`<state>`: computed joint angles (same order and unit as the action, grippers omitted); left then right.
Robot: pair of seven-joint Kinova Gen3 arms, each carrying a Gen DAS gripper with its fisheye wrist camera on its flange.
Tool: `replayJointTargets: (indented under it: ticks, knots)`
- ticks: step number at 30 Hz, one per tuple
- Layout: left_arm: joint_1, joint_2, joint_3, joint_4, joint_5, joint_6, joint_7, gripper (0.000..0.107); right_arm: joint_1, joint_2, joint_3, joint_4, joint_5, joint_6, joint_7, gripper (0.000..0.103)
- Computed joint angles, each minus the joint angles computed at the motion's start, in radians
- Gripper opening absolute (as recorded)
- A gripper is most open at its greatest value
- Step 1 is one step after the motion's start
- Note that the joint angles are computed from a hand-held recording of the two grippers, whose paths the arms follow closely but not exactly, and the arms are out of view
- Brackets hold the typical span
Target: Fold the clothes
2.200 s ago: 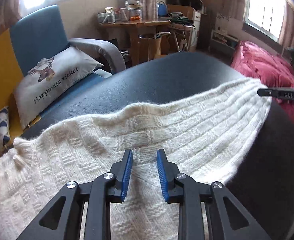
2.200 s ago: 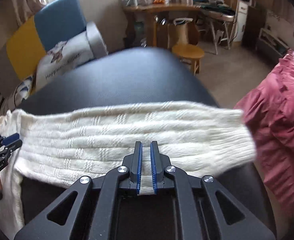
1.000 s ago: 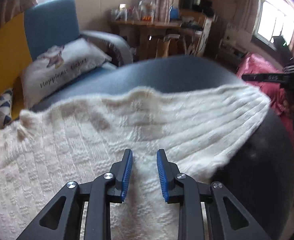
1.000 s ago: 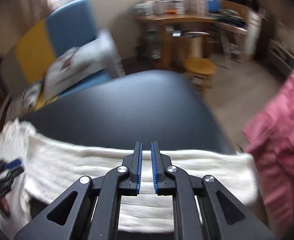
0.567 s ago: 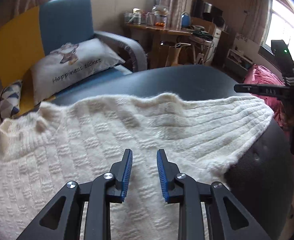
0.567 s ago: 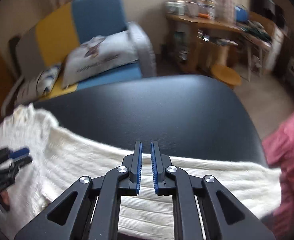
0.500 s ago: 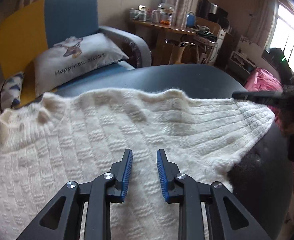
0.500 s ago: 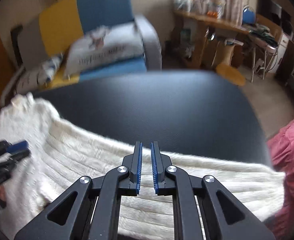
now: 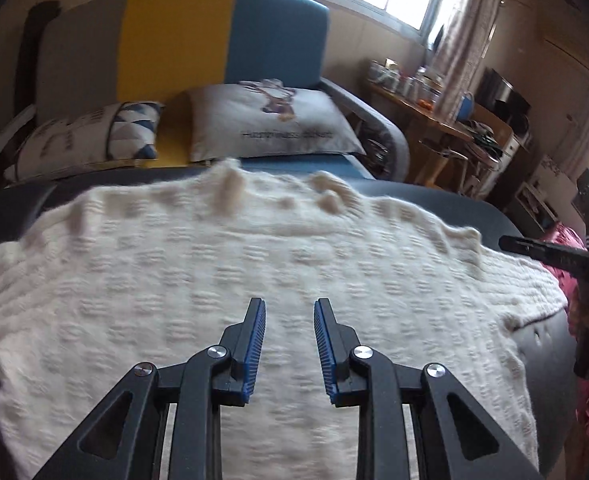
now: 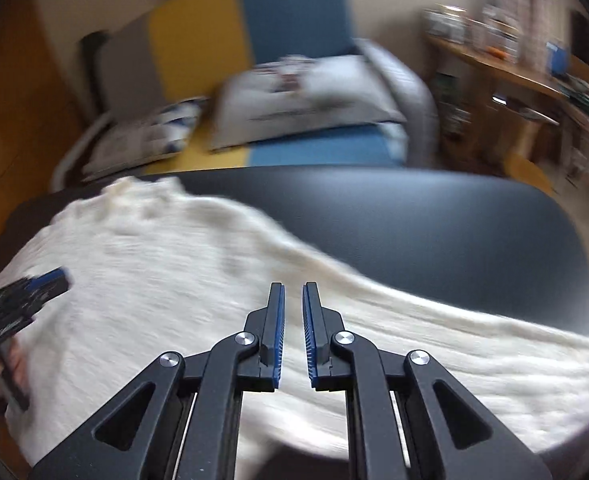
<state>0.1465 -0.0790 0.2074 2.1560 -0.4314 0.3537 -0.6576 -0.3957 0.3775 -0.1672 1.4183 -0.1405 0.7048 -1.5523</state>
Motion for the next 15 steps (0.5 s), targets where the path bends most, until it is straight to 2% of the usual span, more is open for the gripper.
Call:
replayJointTargets:
  ticks: [4, 6, 9, 11, 12, 14, 15]
  knots:
    - [0.039, 0.028, -0.161, -0.023, 0.077, -0.057, -0.163, 0.025, -0.098, 0.13, -0.03, -0.185, 0.01, 0.07, -0.006, 0.01]
    - [-0.011, 0.058, -0.16, -0.045, 0.124, -0.076, -0.244, 0.025, -0.144, 0.201, -0.029, -0.278, 0.017, 0.086, -0.007, 0.01]
    - [-0.112, 0.117, -0.109, -0.089, 0.196, -0.086, -0.366, 0.025, -0.213, 0.299, -0.007, -0.417, 0.044, 0.127, -0.015, 0.01]
    - [-0.093, 0.166, -0.141, -0.137, 0.221, -0.062, -0.431, 0.025, -0.255, 0.359, 0.029, -0.509, 0.075, 0.169, -0.047, 0.01]
    - [-0.057, 0.205, -0.184, -0.168, 0.213, -0.027, -0.439, 0.025, -0.27, 0.38, 0.049, -0.535, 0.09, 0.181, -0.069, 0.01]
    - [-0.005, 0.246, -0.242, -0.19, 0.177, -0.007, -0.406, 0.025, -0.268, 0.395, 0.059, -0.533, 0.095, 0.159, -0.11, 0.006]
    - [0.002, 0.24, -0.251, -0.179, 0.17, -0.021, -0.388, 0.025, -0.242, 0.386, 0.037, -0.504, 0.072, 0.128, -0.122, 0.006]
